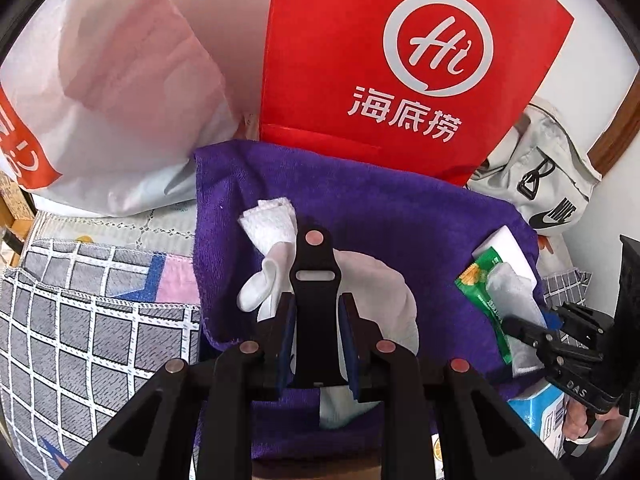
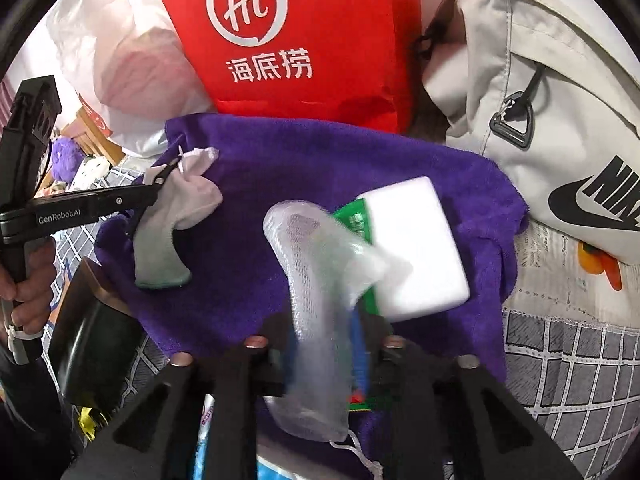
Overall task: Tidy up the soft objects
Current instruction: 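Lower the mesh bag onto the purple towel and open the right gripper, then move the right gripper back and grasp the green-wrapped tissue pack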
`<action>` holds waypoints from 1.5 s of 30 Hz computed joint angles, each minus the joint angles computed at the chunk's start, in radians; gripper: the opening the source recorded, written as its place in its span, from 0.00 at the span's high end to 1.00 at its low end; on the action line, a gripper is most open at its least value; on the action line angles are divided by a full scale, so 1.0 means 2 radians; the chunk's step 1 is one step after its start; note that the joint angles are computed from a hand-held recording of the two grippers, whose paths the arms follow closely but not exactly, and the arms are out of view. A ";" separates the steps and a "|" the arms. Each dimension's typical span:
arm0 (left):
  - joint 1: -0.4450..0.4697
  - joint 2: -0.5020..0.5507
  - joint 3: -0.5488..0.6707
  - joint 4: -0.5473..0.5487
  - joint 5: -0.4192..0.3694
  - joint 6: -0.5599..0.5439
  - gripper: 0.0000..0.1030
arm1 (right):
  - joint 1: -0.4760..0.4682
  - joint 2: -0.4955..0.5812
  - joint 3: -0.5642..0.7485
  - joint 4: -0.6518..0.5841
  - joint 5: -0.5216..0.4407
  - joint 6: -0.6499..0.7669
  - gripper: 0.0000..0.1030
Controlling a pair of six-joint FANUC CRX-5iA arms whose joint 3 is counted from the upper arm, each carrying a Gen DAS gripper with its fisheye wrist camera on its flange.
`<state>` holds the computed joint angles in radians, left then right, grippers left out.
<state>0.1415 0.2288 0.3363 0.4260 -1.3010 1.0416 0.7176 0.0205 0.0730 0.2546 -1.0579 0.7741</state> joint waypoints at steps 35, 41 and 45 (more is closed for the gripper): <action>0.143 -0.223 -0.214 0.058 -0.025 -0.104 0.55 | 0.252 -0.094 -0.097 0.154 -0.049 -0.206 0.49; 0.178 -0.246 -0.248 0.062 -0.046 -0.124 0.55 | 0.261 -0.054 -0.068 0.137 -0.103 -0.181 0.63; 0.192 -0.262 -0.263 0.066 -0.052 -0.150 0.55 | 0.262 -0.026 -0.054 0.136 -0.128 -0.157 0.76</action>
<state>0.5250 -0.2943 -0.1902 0.5576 -1.4043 0.7425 1.2414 -0.0313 -0.0346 0.5260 -1.3148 0.4598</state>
